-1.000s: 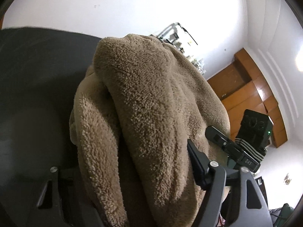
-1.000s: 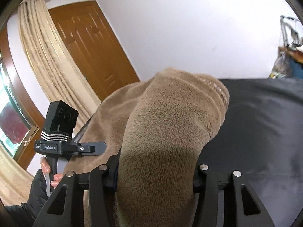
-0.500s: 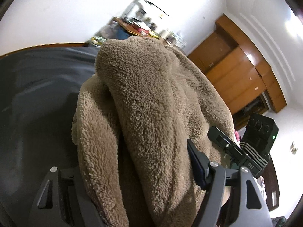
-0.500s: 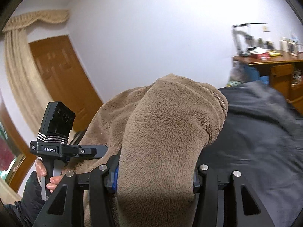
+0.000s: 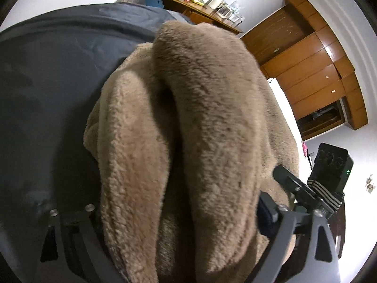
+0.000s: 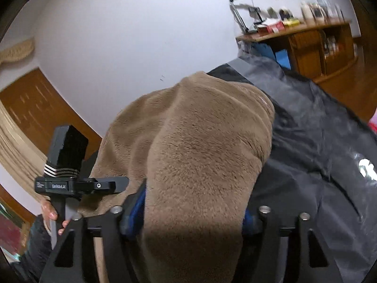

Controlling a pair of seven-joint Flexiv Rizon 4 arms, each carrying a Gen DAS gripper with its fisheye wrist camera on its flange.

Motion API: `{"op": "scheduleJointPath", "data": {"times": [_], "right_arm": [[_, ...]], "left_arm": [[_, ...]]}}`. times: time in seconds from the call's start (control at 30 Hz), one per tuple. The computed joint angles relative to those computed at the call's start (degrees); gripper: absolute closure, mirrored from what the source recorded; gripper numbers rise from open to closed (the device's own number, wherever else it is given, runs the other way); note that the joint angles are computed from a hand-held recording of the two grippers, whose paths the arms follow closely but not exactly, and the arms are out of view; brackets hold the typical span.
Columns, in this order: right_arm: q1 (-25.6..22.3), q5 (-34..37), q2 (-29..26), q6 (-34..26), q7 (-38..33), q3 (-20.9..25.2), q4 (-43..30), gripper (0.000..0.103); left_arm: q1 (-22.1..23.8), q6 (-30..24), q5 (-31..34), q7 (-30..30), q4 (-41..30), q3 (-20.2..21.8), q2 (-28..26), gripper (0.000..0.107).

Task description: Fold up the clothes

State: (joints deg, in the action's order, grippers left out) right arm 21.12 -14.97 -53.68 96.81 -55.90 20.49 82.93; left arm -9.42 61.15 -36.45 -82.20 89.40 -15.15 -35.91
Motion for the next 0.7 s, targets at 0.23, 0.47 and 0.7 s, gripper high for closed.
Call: {"op": "scheduleJointPath", "data": {"times": [0.23, 0.47, 0.7], "right_arm": [[3.0, -0.6, 2.3, -0.6, -1.4, -4.8, 0.9, 0.026], [18.5, 4.4, 8.2, 9.2, 0.1, -26.4, 7.8, 0.026], [20.5, 2.7, 6.6, 7.3, -7.6, -28.4, 2.7, 0.026]], "left_arm": [[-1.7, 1.6, 3.7, -3.3, 2.0, 3.4, 3.6, 0.007], [-3.5, 17.3, 8.3, -3.8, 10.6, 2.9, 11.4, 0.007], [-5.4, 20.7, 9.1, -0.2, 10.4, -1.8, 12.3, 0.007]]}}
